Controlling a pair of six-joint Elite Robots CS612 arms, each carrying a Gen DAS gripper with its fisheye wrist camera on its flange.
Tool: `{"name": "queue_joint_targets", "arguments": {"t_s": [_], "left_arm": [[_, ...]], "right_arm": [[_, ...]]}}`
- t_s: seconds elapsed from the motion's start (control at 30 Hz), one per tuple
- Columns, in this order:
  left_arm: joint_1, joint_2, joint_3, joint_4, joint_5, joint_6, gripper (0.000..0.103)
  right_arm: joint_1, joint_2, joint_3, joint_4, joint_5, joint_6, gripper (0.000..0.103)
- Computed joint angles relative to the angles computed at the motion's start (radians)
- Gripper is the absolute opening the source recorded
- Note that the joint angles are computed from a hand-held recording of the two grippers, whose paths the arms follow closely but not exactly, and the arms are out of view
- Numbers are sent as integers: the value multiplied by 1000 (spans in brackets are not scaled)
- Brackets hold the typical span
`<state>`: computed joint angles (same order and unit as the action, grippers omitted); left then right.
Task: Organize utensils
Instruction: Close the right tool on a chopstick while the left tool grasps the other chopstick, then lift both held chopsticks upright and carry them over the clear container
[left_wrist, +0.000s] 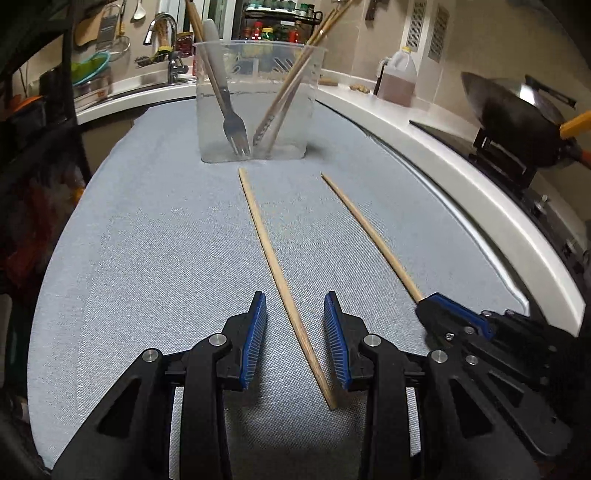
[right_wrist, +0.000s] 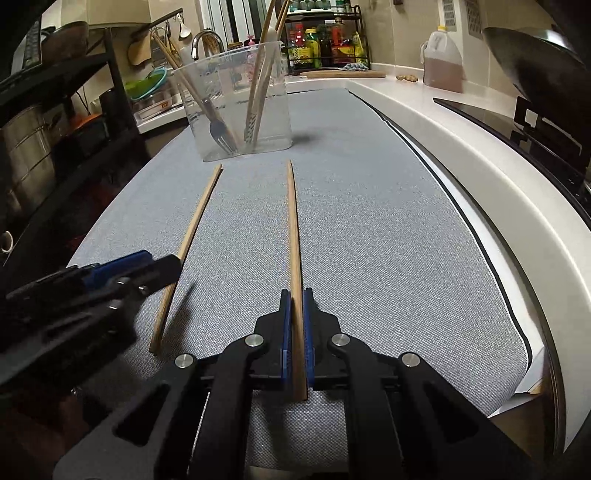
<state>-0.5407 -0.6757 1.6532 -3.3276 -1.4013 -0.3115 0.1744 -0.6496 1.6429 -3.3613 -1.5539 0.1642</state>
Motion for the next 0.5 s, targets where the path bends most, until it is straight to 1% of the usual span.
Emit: {"name": "queue_joint_targets", "arguments": {"t_s": [0.07,0.1,0.13,0.17,0.2,0.27,0.4,0.47,0.5], "left_arm": [[-3,2,-4,24,20,-3,33],[-3,1,0,16,28,-2,29],[-6,-1,1,21,42,3,25],[-7,-2,4,23,56,6,17],[-5,-4,6,23,59,3,12],[-1,-7,14,20,71,-8,7],[13,-16,38,6,99,-40,7],[21,-21,52,0,113,-61,7],[26,-24,61,-7,116,-75,7]], "right_arm": [[0,-2,2,3,5,-10,8],[-1,-3,4,4,7,-12,8],[-1,-3,5,4,10,-14,9],[-2,-4,6,4,13,-15,9],[-2,-4,7,4,13,-16,10],[1,-4,6,4,8,-20,12],[3,-3,5,6,3,-29,12],[9,-3,2,9,-10,-43,7],[10,-3,2,10,-10,-43,7]]}}
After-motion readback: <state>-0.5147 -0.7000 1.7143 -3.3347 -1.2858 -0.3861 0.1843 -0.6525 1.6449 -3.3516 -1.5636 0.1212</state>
